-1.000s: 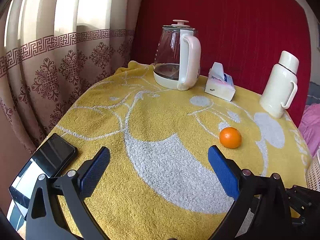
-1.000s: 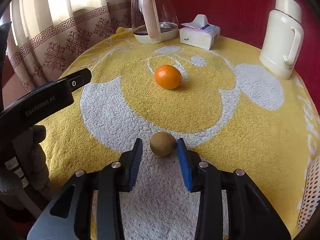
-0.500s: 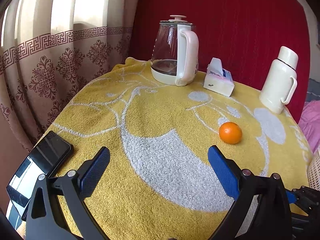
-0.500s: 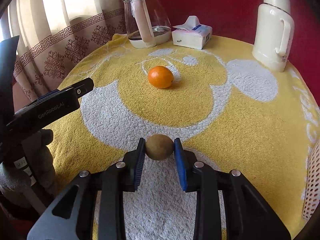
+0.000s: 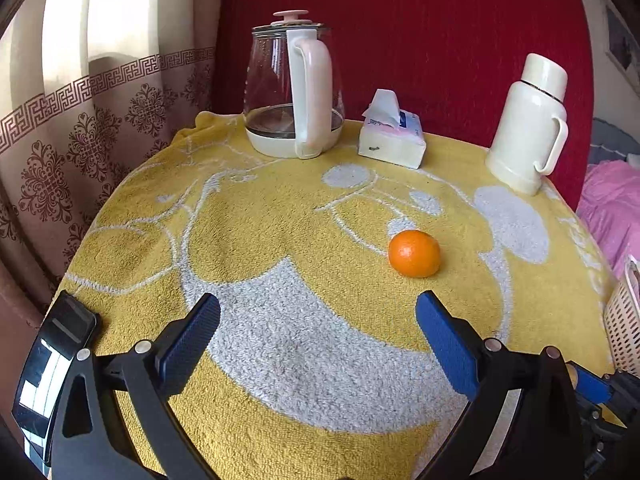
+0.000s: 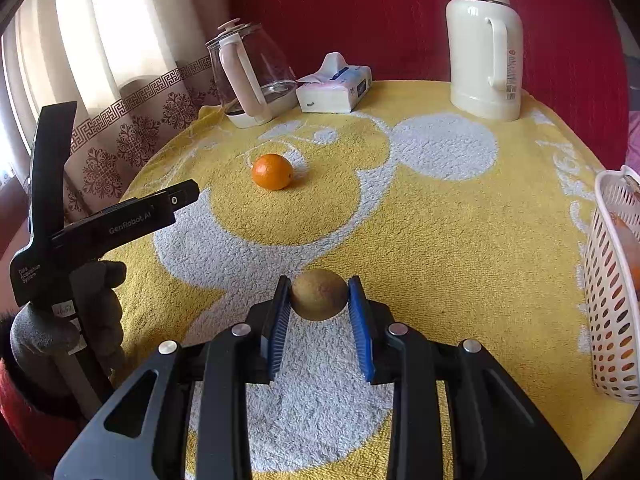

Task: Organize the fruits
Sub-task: 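Close the left gripper on the orange mandarin while the right lifts the kiwi, then carry the kiwi into the basket and open the right gripper while the left holds the mandarin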

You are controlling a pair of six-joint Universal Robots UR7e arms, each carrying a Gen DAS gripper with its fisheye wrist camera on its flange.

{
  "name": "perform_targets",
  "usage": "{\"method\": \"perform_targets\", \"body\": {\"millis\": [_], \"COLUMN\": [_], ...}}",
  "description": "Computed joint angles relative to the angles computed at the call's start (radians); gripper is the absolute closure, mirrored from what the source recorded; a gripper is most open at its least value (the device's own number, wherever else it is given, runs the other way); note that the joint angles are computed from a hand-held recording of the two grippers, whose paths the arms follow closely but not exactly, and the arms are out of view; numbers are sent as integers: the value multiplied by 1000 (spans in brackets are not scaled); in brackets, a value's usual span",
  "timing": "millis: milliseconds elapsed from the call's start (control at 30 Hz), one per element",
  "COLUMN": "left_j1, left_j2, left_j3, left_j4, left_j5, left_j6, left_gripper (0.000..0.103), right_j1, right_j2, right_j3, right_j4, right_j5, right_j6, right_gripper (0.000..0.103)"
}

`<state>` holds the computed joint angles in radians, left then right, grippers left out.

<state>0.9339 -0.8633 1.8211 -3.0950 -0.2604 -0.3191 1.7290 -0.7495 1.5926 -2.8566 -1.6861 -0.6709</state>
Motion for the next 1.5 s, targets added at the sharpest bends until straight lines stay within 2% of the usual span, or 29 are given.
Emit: {"method": "perform_targets", "body": {"millis": [100, 267, 433, 500, 533, 633, 933, 1100, 1267, 1500], "left_j1": [15, 47, 70, 77, 81, 93, 97, 81, 52, 24], "left_j2": [35, 67, 105, 125, 133, 140, 126, 123, 157, 231], "left_j3": [-69, -154, -225, -254, -267, -289, -244, -218, -220, -268], "left_j4": [14, 67, 110, 111, 117, 167, 32, -38, -127, -315], "left_j5": [-34, -128, -183, -199, -202, -209, -261, -246, -151, -37], "left_j6": [73, 97, 122, 160, 168, 135, 185, 215, 288, 486], "left_gripper": [6, 7, 30, 34, 43, 57, 58, 58, 58, 58], "right_j1": [-1, -4, -5, -4, -4, -4, -7, -12, -17, -15], "right_j2": [0, -3, -4, -4, -4, -4, -9, -13, -11, -9], "right_j3": [1, 3, 4, 5, 5, 6, 25, 26, 18, 24], "right_j4": [-1, -4, -3, -5, -7, -13, -51, -57, -49, -68], "right_j5": [5, 14, 15, 16, 17, 16, 21, 32, 37, 34], "right_j6": [4, 12, 11, 10, 10, 8, 3, 6, 16, -1], "right_gripper": [73, 73, 73, 73, 73, 73, 73, 73, 73, 73]}}
